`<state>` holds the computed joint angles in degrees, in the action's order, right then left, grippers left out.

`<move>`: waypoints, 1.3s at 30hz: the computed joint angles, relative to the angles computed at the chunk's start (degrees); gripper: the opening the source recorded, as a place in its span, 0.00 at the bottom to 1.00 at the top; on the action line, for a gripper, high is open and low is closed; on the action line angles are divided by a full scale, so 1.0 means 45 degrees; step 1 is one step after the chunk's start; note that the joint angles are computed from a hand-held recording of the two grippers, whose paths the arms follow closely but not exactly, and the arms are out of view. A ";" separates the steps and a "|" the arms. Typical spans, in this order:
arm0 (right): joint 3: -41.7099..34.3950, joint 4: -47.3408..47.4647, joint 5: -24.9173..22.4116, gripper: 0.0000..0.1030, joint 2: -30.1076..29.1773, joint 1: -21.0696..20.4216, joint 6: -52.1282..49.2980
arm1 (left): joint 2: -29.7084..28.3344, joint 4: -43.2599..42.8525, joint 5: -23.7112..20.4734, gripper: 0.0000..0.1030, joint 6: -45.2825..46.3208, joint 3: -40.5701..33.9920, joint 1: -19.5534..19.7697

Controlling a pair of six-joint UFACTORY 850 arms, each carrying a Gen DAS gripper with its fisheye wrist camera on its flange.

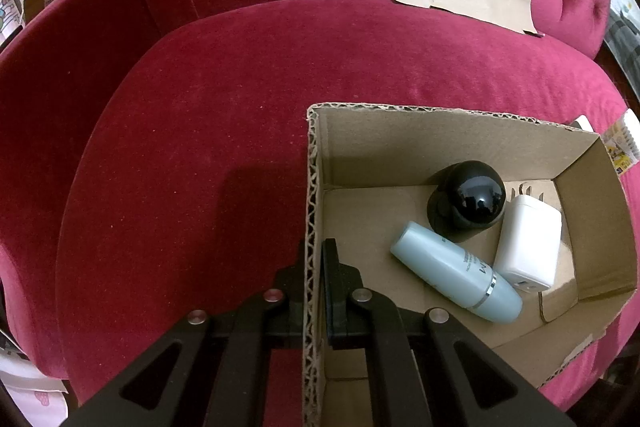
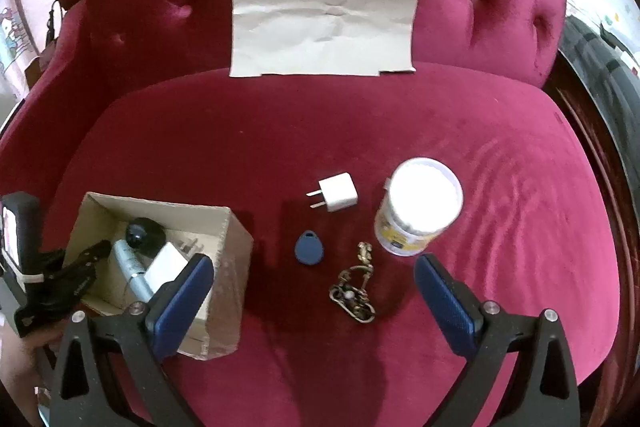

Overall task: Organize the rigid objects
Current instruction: 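Move the right gripper back over the brass keyring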

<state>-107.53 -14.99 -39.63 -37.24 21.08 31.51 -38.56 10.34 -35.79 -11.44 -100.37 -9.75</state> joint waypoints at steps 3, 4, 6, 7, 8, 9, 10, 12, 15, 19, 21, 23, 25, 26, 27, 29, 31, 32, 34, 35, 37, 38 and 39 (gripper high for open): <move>0.0176 -0.0281 -0.0090 0.99 0.0040 -0.0050 0.0236 | -0.0009 0.0027 -0.0001 0.04 -0.0029 -0.0006 -0.0005; 0.0233 -0.0360 -0.0123 0.99 0.0046 -0.0073 0.0305 | -0.0010 0.0008 0.0002 0.04 -0.0014 -0.0007 -0.0002; 0.0367 -0.0442 -0.0143 0.99 0.0079 -0.0108 0.0394 | -0.0012 0.0016 0.0006 0.04 -0.0020 -0.0009 -0.0003; 0.0433 -0.0514 -0.0158 0.99 0.0087 -0.0124 0.0448 | -0.0012 0.0016 0.0006 0.04 -0.0020 -0.0009 -0.0003; 0.0520 -0.0578 -0.0136 0.99 0.0109 -0.0136 0.0510 | -0.0012 0.0016 0.0006 0.04 -0.0020 -0.0009 -0.0003; 0.0566 -0.0619 -0.0124 0.99 0.0113 -0.0143 0.0553 | -0.0014 0.0018 -0.0007 0.04 -0.0018 -0.0013 -0.0007; 0.0666 -0.0683 -0.0065 0.99 0.0142 -0.0147 0.0616 | -0.0011 0.0027 -0.0002 0.04 -0.0029 -0.0004 -0.0009; 0.0864 -0.0905 0.0033 0.99 0.0204 -0.0124 0.0780 | -0.0018 0.0019 -0.0002 0.04 -0.0012 -0.0019 -0.0003; 0.0905 -0.0960 -0.0125 0.99 0.0069 -0.0099 0.0594 | -0.0020 0.0019 -0.0005 0.04 -0.0013 -0.0021 -0.0005; 0.0843 -0.0772 -0.0302 0.99 -0.0167 -0.0145 0.0378 | -0.0022 0.0016 -0.0007 0.04 -0.0013 -0.0026 -0.0005; 0.0846 -0.0851 -0.0291 0.99 -0.0257 -0.0134 0.0400 | -0.0025 0.0012 -0.0008 0.04 -0.0009 -0.0029 -0.0004; 0.0823 -0.0898 -0.0289 0.99 -0.0362 -0.0128 0.0366 | -0.0025 0.0012 -0.0008 0.04 -0.0009 -0.0029 -0.0004; 0.0766 -0.0878 -0.0352 0.99 -0.0493 -0.0136 0.0281 | -0.0026 0.0015 -0.0008 0.04 -0.0012 -0.0030 -0.0004; 0.0702 -0.0788 -0.0398 0.99 -0.0569 -0.0155 0.0192 | -0.0026 0.0015 -0.0008 0.04 -0.0012 -0.0030 -0.0004; 0.0665 -0.0700 -0.0396 0.99 -0.0639 -0.0176 0.0117 | -0.0026 0.0015 -0.0008 0.04 -0.0012 -0.0030 -0.0004; 0.0643 -0.0807 -0.0410 0.99 -0.0719 -0.0172 0.0206 | -0.0032 0.0029 -0.0019 0.04 -0.0032 -0.0039 -0.0007; 0.0556 -0.0941 -0.0488 0.99 -0.0861 -0.0173 0.0282 | -0.0039 0.0074 -0.0027 0.04 -0.0062 -0.0048 -0.0015; 0.0478 -0.0935 -0.0537 0.99 -0.0933 -0.0180 0.0278 | -0.0046 0.0089 -0.0029 0.04 -0.0077 -0.0052 -0.0021; 0.0306 -0.0868 -0.0654 0.99 -0.1123 -0.0191 0.0217 | -0.0053 0.0095 -0.0028 0.04 -0.0088 -0.0057 -0.0027; 0.0240 -0.0902 -0.0704 0.99 -0.1202 -0.0183 0.0245 | -0.0053 0.0095 -0.0028 0.04 -0.0088 -0.0057 -0.0027; 0.0072 -0.0841 -0.0785 0.99 -0.1385 -0.0191 0.0185 | -0.0055 0.0094 -0.0030 0.04 -0.0085 -0.0058 -0.0026; 0.0022 -0.0808 -0.0831 0.99 -0.1453 -0.0197 0.0170 | -0.0057 0.0098 -0.0036 0.04 -0.0088 -0.0064 -0.0028; -0.0054 -0.0739 -0.0910 0.99 -0.1543 -0.0197 0.0150 | -0.0057 0.0098 -0.0036 0.04 -0.0088 -0.0064 -0.0028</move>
<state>-107.77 -18.31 -43.73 -44.18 20.20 32.18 -38.82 10.78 -35.95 -11.84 -100.66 -9.88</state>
